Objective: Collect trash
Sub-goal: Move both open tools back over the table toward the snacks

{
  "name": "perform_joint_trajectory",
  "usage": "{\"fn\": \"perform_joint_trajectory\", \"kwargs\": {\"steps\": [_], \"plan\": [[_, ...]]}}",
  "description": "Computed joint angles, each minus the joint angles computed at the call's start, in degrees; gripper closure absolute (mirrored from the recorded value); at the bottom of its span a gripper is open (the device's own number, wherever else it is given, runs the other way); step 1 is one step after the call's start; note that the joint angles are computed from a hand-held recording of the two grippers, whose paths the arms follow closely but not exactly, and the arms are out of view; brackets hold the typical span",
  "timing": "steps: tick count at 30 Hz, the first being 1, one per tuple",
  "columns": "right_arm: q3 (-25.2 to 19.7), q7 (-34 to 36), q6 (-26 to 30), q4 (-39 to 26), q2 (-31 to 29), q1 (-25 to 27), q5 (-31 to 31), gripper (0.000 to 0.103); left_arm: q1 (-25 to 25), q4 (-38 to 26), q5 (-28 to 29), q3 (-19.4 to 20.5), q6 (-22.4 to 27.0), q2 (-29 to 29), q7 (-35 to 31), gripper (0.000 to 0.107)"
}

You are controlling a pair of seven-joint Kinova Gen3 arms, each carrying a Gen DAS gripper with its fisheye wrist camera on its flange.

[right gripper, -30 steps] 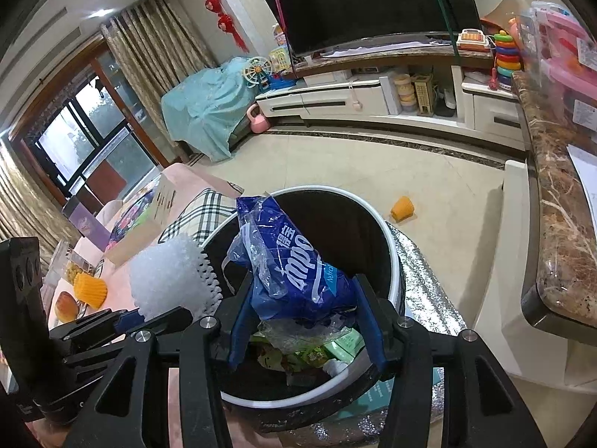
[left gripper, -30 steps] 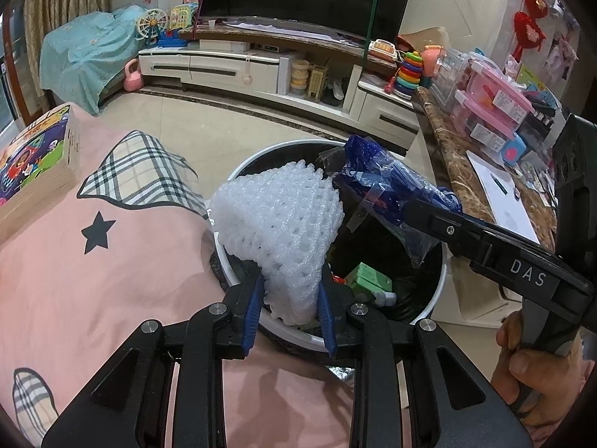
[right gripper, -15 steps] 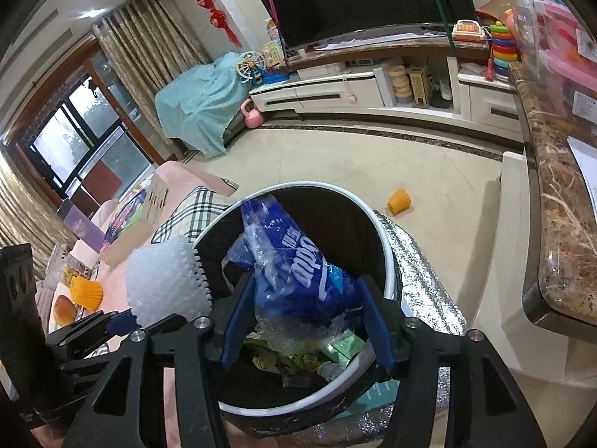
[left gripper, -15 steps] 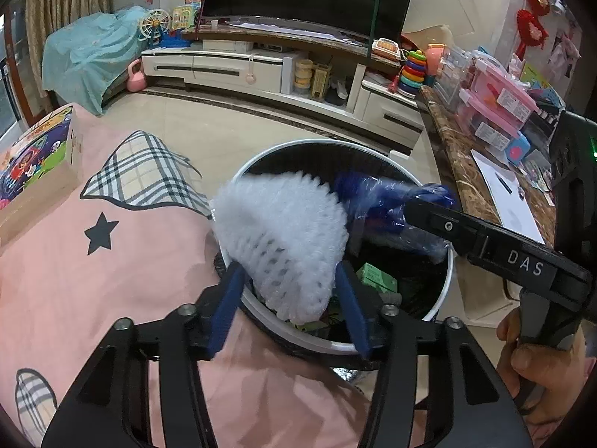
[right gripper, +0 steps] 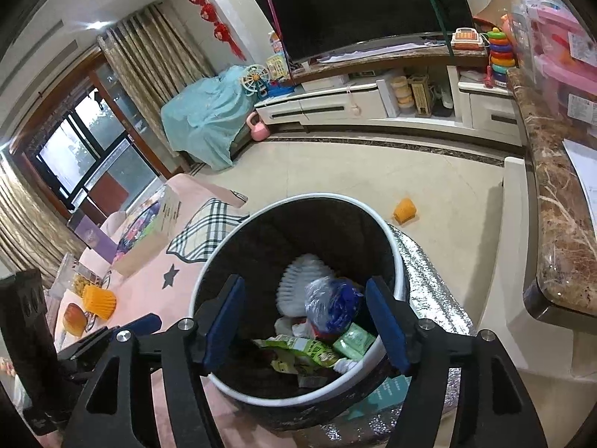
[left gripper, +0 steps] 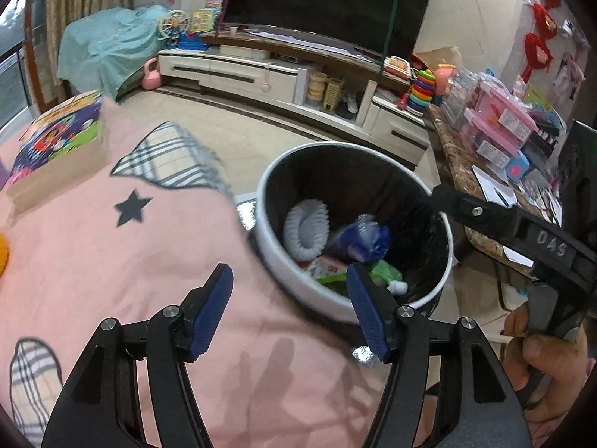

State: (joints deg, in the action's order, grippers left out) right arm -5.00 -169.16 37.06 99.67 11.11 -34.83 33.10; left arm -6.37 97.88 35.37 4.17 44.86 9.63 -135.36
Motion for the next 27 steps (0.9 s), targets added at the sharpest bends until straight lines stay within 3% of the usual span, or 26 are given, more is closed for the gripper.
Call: {"fn": "perform_joint_trajectory", "kwargs": {"steps": [6,12,21,27], "plan": [[-0.5,-5.3,-1.2,0.7,-0.3,-2.9,3.8,0.021,-4.0,4.4,4.6,-2.4,-0.5,-2.4,-4.1,0.043],[-1.3,-7.5,-3.0,-0.5,1.5,-6.2,5.7,0.019,-7.5,7.8,8.0,-5.5,-0.7,-4.1,-8.1,0.043],[-0.2,-5.7,-5.9,-4.1,5.4,-10.4,4.1,0.015,-15.5,9.0,11.8,-10.1,2.8,-3.4,-12.3,0.043],[0.4,-0.7,-7.8,-7.8,9.4,-12.4,-0.4,0.014,-20.6,9.3,13.4,-12.1,3.8,-3.0,-14.6,0.043]]}}
